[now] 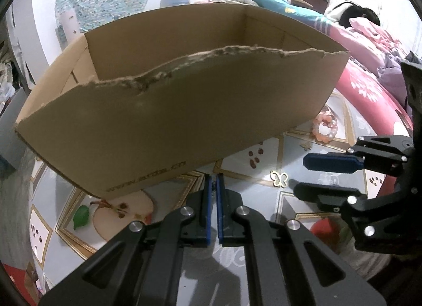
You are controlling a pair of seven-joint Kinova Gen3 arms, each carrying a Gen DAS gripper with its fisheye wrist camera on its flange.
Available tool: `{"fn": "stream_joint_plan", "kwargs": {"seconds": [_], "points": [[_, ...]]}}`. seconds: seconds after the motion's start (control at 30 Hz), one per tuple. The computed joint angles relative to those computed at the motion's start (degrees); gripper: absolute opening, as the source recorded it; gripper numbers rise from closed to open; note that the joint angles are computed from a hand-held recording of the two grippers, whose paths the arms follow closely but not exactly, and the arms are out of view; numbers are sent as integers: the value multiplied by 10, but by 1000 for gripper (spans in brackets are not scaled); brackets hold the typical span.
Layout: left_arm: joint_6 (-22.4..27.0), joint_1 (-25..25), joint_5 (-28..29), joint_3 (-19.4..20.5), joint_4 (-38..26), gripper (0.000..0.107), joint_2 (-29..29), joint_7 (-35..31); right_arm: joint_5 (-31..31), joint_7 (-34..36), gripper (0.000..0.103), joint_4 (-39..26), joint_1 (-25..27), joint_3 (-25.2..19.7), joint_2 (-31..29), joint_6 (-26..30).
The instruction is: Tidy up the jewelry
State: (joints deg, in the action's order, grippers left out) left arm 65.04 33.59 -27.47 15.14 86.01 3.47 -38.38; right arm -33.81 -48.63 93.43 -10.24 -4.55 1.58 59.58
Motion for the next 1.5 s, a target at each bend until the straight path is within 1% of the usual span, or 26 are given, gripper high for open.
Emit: {"fn": "stream_joint_plan", "kwargs": {"seconds": [0.43, 0.6, 0.67, 0.9, 1.07, 1.2, 1.33, 1.4, 1.5], "points": [[-2, -21, 2, 3, 20, 3, -22, 18, 16, -10, 31, -6, -4, -5, 6, -5], [-11, -28, 8, 5, 28, 3, -26, 21, 35, -35, 31, -9, -20, -15, 12, -16], [-13, -29, 10, 6, 30, 3, -27, 21, 41, -44, 31, -14, -25, -18, 19, -10], [-14, -35, 14, 9, 32, 3, -32, 18, 32, -50, 31, -20, -26, -20, 22, 4], [-13, -38, 16, 10, 34, 3, -34, 20, 59, -65, 31, -9, -38, -25, 13, -31], [-13, -40, 19, 10, 35, 3, -34, 19, 85, -89, 27, -4, -52, -31, 12, -55], [-15, -41, 24, 9, 34, 3, -33, 17, 143, -132, 23, 14, -80, -45, 2, -106], [-16, -43, 26, 8, 34, 3, -32, 13, 164, -147, 19, 22, -91, -49, -2, -124], [-15, -43, 28, 7, 33, 3, -32, 10, 164, -149, 11, 22, -96, -48, -1, -123]]}}
